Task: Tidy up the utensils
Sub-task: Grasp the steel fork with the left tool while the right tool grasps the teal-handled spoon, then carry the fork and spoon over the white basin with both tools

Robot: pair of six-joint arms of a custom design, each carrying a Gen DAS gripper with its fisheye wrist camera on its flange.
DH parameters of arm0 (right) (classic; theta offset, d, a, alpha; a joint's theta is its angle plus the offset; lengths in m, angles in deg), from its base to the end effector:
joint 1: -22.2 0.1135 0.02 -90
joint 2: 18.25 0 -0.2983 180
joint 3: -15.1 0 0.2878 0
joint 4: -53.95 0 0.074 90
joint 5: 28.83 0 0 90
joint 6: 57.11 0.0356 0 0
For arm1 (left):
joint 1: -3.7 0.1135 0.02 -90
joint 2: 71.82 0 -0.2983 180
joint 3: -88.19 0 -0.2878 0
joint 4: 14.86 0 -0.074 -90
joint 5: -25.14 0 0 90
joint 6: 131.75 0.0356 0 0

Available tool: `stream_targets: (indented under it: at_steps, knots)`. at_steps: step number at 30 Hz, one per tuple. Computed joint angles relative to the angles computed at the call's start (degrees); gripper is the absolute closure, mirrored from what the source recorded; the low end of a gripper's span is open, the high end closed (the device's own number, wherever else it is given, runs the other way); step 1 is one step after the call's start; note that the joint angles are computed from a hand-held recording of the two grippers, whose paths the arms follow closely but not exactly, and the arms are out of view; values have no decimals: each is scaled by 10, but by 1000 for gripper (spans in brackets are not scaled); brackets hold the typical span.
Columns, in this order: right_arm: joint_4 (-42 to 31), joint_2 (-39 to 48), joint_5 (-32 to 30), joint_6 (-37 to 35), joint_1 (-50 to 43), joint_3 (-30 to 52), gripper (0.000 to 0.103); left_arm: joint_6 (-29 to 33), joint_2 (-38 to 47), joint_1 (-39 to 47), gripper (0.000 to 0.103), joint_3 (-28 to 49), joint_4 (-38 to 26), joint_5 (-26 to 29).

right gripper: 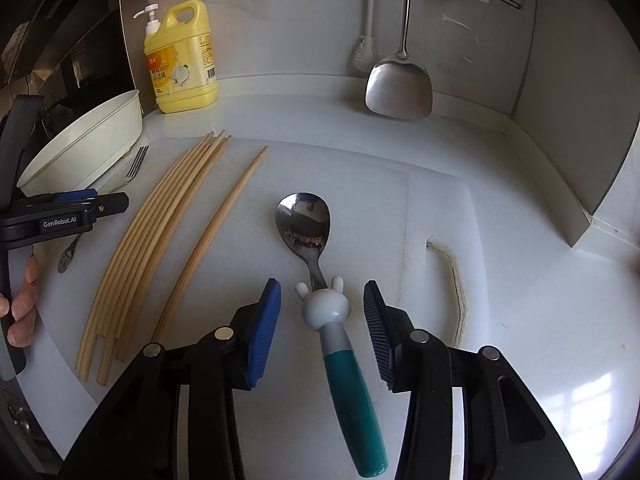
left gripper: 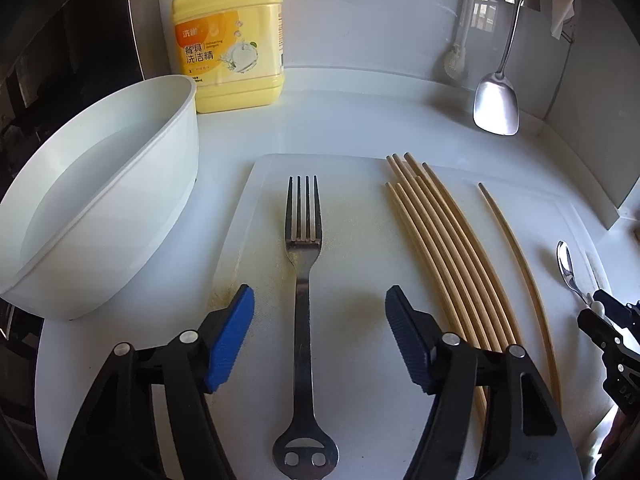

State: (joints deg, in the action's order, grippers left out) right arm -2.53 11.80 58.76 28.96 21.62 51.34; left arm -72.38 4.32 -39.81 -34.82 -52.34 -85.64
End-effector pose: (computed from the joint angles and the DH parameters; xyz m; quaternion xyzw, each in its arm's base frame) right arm 0.1179 0.0003 0.2096 -0.0346 0.9397 0.0064 0.3401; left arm 0.2114 -0.1832 0.2191 0.0542 0.9421 -0.0324 0.3295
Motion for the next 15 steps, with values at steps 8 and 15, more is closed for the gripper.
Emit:
stream_targets:
  at_steps: [8,15]
  knots:
    - [-4,-8,17,13,31,-1,80,5,-10,-18,93,-10,10,-15]
    - [-3,-9,16,17,31,0,81,10,-28,-5,96,-24,22,10]
